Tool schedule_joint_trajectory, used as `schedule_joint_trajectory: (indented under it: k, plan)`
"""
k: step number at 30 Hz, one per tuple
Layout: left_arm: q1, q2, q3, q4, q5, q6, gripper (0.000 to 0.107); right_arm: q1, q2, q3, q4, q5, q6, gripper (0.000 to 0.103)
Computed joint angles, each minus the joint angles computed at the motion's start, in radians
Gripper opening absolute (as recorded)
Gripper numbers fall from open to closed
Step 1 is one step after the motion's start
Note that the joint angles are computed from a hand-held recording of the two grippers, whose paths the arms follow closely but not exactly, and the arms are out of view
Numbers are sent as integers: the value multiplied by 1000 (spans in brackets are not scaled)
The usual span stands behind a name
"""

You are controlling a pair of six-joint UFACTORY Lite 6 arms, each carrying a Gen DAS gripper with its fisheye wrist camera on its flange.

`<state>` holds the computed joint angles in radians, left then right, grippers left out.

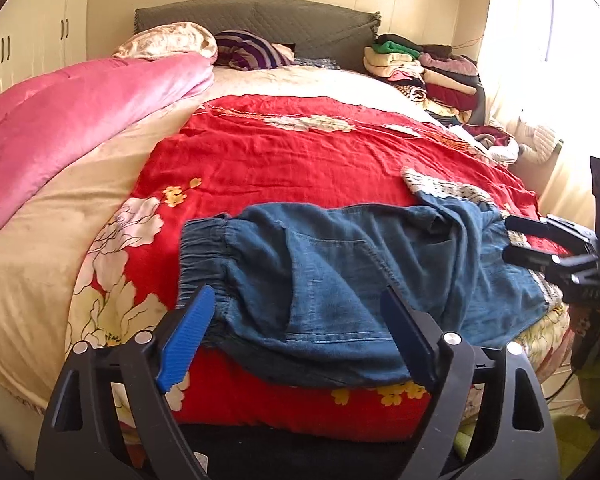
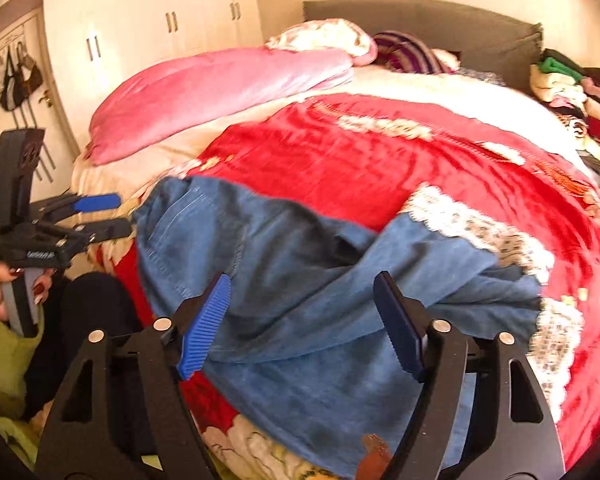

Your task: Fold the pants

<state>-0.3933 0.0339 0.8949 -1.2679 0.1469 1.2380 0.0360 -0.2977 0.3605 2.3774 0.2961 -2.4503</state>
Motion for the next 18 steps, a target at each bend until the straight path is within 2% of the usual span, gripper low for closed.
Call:
schedule_joint_trajectory:
  k: [3,9,14,18]
  plan:
    - [-38,-8,-1,24,-8,-31,90,-53,-27,-5,-22,3,5,75]
    - [-130,28,17,42,-11,-59,90,-159,-68,-17,-107,19,53,81]
    - [-195,81,46,51,-10,-73,90,-203,10,41,-91,17,21,82]
    - [-227,133,89,60,6,-85,87,-206,150,161,-48,-7,-18,83]
